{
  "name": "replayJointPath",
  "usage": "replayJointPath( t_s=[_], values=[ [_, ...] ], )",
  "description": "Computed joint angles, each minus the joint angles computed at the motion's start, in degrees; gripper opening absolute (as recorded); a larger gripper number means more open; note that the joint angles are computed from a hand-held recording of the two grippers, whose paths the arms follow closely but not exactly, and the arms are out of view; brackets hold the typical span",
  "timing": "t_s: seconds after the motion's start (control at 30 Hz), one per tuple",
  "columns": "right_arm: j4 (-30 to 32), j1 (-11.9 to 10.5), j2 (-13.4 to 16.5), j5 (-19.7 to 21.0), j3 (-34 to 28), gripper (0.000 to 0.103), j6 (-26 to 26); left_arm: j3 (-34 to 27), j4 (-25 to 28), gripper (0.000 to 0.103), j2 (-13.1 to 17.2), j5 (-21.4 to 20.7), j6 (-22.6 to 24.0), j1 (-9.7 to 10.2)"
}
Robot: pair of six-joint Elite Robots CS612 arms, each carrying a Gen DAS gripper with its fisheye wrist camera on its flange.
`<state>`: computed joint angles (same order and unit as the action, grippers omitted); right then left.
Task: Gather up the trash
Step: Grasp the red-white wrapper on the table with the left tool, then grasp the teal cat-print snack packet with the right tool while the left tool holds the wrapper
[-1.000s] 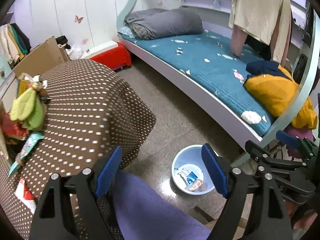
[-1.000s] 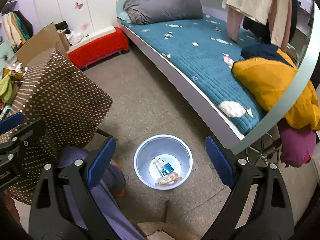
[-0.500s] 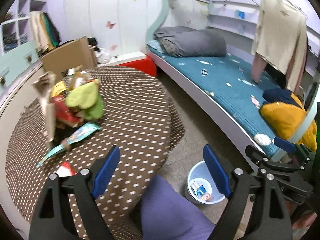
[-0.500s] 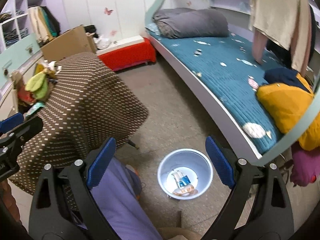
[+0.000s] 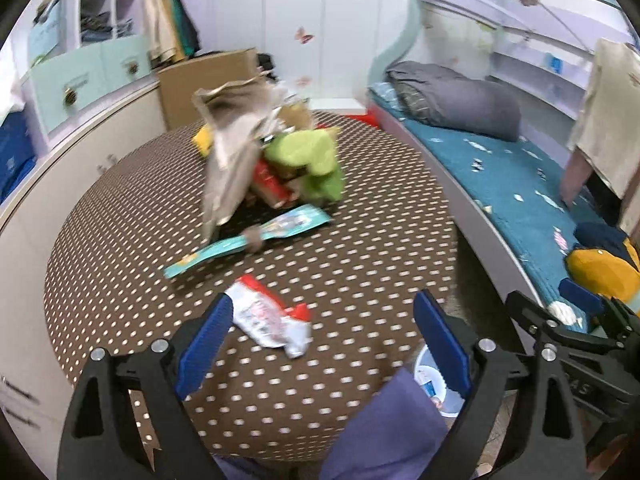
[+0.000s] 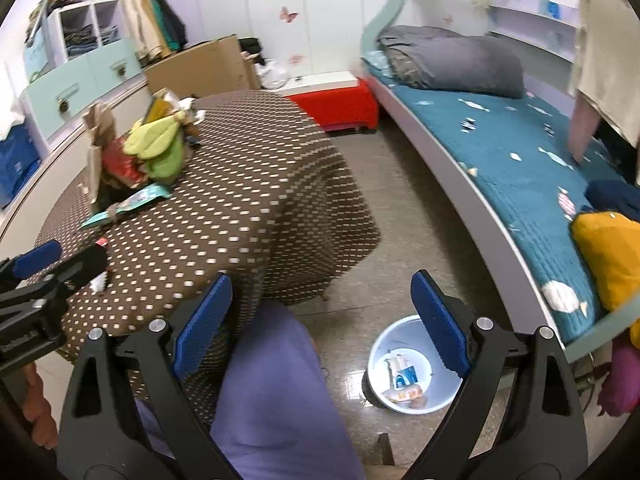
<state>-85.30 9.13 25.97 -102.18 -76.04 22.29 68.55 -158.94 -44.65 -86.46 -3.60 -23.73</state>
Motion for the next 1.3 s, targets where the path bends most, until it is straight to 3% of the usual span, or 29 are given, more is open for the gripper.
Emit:
replayJointPath(
  t_s=[0.33,0.4,0.47,0.53,0.67,0.93,1.3],
  values=[
    [-1.86,0.79,-1.52,2.51,3.7,0.089,-2.62,-3.07,4.49,0.089,2.24,-0.03,-2.0,1.5],
    [-2.17,0.87,-1.66,2.72,4.06,0.089,-3.0,-4.0,5.97,0.077,2.82,-0.86,-2.02,1.81],
    [-2.5,0.95,-1.85,2.72,4.51,0.089,-3.35,-3.86,4.87,0.046,3.04,0.48,-1.92,1.78],
    [-2.76,0.93,-1.98,2.83,4.8,0.089,-3.53,-3.99,4.71,0.031,3.13,0.49,-1.4,1.93],
    [-3.67,0.98,-2.46,3.17,5.88,0.089,-4.23,-4.22,4.8,0.023,3.11,-3.37,-2.87,3.02],
    [-7.74,1.28,-4.12,5.87,9.45,0.089,-8.32,-2.74,2.91,0.021,2.03,-3.48,-4.79,4.47],
    [-15.53,1.93,-9.39,18.23,21.15,0.089,-25.35,-0.93,0.21,0.021,0.72,-0.71,-9.14,5.8]
  ],
)
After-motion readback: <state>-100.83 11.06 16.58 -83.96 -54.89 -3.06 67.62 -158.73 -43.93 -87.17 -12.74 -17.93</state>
